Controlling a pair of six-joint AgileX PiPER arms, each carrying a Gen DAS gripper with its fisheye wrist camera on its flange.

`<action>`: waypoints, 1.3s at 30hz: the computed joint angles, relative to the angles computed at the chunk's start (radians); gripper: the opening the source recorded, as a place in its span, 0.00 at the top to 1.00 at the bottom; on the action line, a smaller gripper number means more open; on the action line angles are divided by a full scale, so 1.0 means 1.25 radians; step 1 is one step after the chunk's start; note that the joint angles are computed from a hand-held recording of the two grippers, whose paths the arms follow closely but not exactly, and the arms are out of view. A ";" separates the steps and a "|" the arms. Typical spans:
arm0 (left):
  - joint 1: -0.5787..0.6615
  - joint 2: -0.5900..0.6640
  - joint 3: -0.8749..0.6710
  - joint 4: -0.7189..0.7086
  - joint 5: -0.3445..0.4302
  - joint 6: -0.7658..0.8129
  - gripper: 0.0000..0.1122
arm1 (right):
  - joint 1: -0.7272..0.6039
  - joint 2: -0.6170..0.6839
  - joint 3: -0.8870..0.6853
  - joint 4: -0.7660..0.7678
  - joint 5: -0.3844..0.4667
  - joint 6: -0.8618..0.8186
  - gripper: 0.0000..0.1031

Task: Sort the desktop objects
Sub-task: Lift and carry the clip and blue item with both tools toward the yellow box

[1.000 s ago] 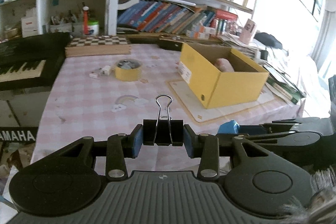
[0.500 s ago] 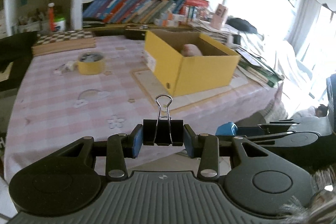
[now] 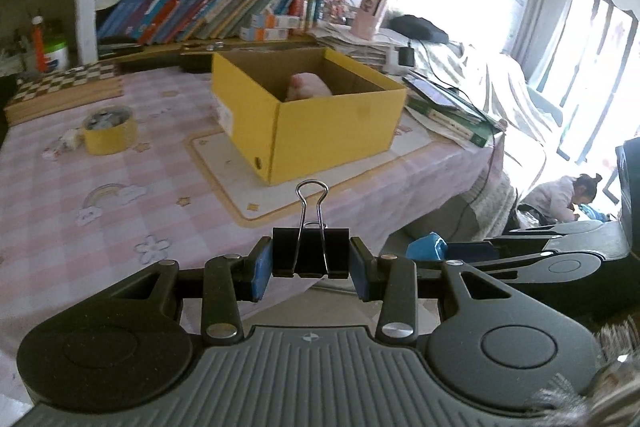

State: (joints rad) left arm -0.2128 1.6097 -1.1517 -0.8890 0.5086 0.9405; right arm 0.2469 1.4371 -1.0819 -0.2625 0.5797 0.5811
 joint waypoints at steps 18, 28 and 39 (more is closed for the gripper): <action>-0.107 0.137 -0.185 0.132 -0.015 -0.175 0.67 | -0.173 0.055 -0.068 0.183 -0.003 -0.266 0.60; -0.155 0.218 -0.304 0.216 -0.009 -0.281 0.67 | -0.264 0.115 -0.140 0.298 0.019 -0.430 0.60; -0.204 0.316 -0.456 0.355 -0.007 -0.455 0.67 | -0.352 0.210 -0.258 0.434 0.061 -0.631 0.60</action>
